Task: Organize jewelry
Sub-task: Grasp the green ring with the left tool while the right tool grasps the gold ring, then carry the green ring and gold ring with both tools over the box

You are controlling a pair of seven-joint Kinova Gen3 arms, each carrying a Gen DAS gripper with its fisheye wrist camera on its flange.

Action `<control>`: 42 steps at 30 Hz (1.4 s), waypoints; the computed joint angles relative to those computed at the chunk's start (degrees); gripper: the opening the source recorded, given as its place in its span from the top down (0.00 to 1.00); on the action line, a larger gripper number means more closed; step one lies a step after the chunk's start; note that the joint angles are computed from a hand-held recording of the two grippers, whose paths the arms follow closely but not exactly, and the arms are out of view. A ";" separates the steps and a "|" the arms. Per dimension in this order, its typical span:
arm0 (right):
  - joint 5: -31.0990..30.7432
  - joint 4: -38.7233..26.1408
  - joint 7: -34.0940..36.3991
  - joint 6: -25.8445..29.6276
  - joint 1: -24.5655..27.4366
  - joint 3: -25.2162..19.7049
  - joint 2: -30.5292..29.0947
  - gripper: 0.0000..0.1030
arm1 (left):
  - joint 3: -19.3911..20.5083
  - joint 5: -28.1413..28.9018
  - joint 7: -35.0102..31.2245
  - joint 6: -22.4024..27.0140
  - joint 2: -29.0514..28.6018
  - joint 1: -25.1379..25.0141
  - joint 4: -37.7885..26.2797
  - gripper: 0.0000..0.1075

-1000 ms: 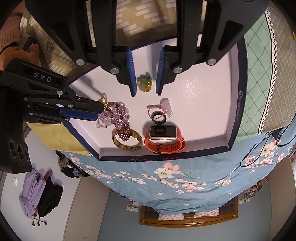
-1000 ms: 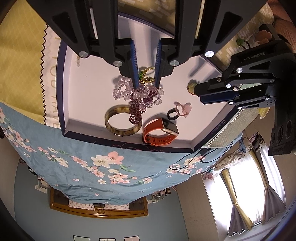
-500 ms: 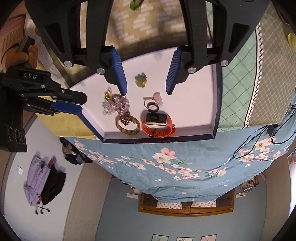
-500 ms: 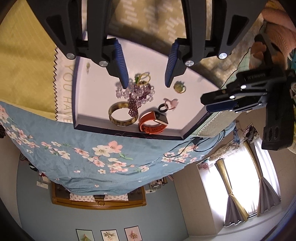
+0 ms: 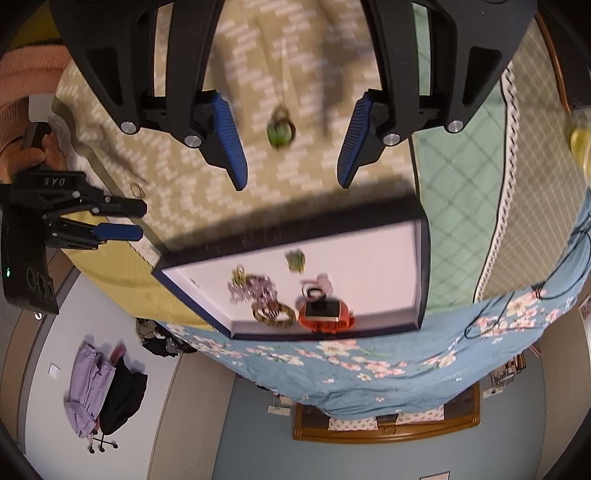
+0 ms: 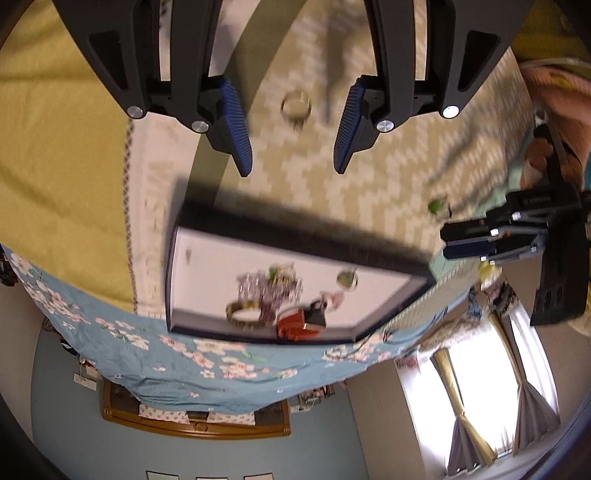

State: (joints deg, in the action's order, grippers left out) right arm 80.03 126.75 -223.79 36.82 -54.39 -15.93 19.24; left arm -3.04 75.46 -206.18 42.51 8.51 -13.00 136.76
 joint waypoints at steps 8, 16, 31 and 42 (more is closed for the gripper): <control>-4.34 -0.78 0.87 3.64 -3.97 -0.27 2.03 0.58 | -0.48 1.11 -2.30 -1.47 0.21 -0.09 2.44 0.52; -7.85 -2.85 5.21 6.40 -6.59 1.13 3.36 0.68 | 0.40 -0.48 0.72 -3.18 0.74 1.32 2.03 0.58; -5.61 -2.71 3.15 4.89 -6.78 1.61 3.12 0.85 | 1.93 2.90 1.18 -8.75 0.25 4.56 2.53 0.86; 2.43 -0.80 -6.11 4.59 -4.88 0.10 2.04 0.85 | 1.13 5.23 -0.58 -7.90 -0.38 5.03 2.99 0.87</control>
State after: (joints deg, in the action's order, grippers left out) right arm 82.46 125.95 -229.90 41.42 -59.27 -15.83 21.28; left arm -1.91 80.69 -206.76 34.61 8.12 -7.97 139.74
